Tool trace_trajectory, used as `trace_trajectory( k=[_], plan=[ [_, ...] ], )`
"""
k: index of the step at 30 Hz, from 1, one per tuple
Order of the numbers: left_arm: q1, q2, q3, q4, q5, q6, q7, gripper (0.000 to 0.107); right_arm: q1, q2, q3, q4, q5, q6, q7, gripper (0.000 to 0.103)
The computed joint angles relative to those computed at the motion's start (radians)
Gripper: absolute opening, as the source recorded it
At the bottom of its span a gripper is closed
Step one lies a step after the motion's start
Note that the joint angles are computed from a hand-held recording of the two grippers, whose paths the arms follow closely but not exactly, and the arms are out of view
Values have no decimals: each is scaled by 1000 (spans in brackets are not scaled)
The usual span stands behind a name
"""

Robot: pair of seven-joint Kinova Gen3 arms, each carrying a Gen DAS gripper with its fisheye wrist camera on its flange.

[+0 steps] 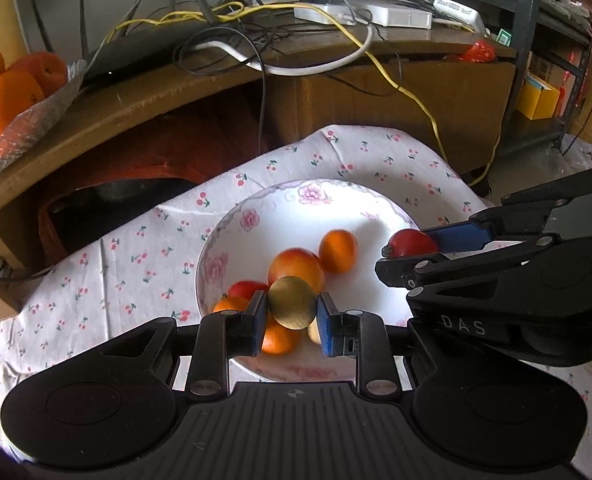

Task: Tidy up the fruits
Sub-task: 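Lower the potato into the bowl and open the left tool while the right tool releases the tomato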

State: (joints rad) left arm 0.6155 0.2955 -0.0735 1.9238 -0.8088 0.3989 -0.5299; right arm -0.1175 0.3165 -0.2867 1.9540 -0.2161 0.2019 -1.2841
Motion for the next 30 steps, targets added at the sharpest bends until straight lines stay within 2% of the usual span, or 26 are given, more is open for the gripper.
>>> trace_trajectory(
  k=[11, 21, 26, 30],
  plan=[
    [-19, 43, -24, -32, 45, -40, -66, 32, 57, 75, -44, -66, -23, 1, 16, 33],
    [18, 63, -92, -35, 69, -73, -84, 32, 26, 103, -15, -84, 6, -2, -3, 33],
    [21, 73, -102, -40, 87, -76, -110, 32, 25, 111, -16, -92, 14, 0, -9, 33],
    [-3, 76, -85, -47, 130, -73, -151, 33, 6, 120, 0, -97, 29, -3, -17, 33]
  ],
)
